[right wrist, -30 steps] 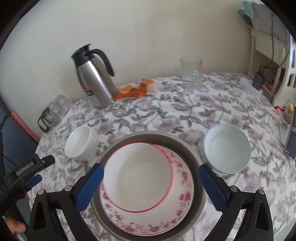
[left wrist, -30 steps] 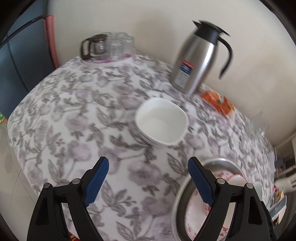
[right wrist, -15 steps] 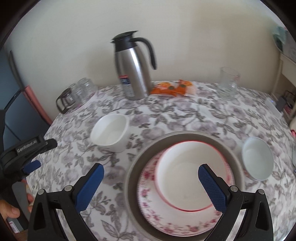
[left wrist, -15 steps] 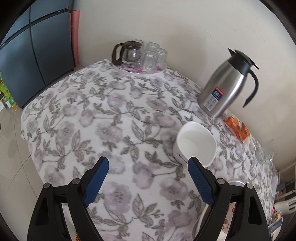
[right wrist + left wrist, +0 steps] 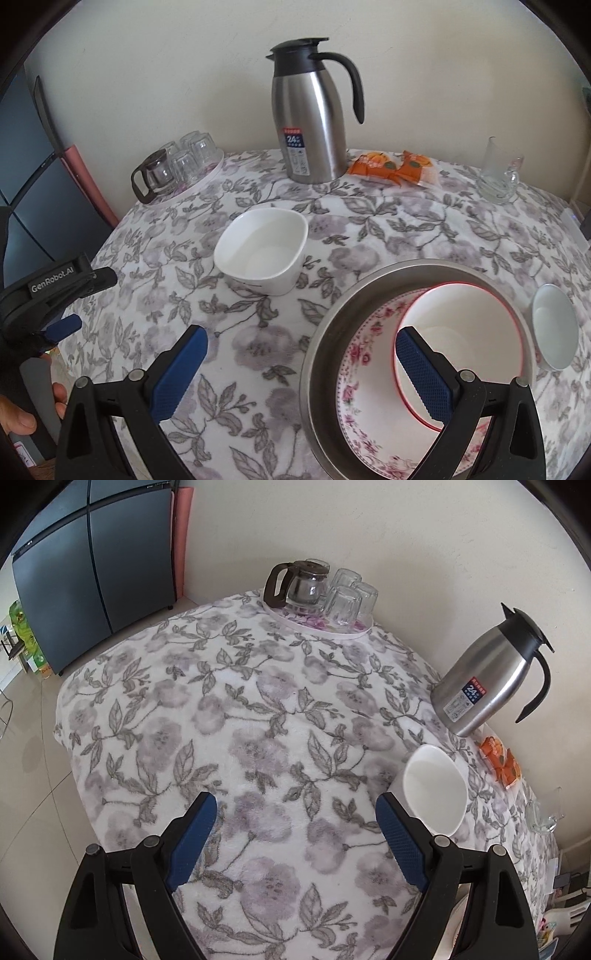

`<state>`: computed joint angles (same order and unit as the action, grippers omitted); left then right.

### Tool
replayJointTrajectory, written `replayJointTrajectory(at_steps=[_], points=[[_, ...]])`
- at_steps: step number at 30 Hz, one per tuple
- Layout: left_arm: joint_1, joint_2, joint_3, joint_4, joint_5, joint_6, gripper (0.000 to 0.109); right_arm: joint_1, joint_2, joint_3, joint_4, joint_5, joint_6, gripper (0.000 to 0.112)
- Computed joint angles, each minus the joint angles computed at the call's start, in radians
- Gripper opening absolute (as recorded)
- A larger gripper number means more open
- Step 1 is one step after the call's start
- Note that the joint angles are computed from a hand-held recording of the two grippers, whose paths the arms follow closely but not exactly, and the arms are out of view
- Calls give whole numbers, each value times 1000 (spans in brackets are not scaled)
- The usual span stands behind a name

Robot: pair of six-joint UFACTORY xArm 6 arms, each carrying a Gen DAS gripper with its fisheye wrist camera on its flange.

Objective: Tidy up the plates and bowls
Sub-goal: 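Move both tools away from the basin toward the white square bowl, then close the left gripper on the square bowl rim while the right gripper closes on it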

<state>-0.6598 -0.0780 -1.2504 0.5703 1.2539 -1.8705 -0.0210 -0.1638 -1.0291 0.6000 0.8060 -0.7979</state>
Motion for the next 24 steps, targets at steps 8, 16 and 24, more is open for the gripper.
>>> replayJointTrajectory(at_steps=[8,16,24], points=[[30,16,22,20,-106,34,102,20,49,-31,23,-17,3,103],[55,60,16,100,-204,35,102,37,111,-79,46,-33,15,103],[113,85,31,72,-321,40,102,62,205,-165,-9,-40,93,103]])
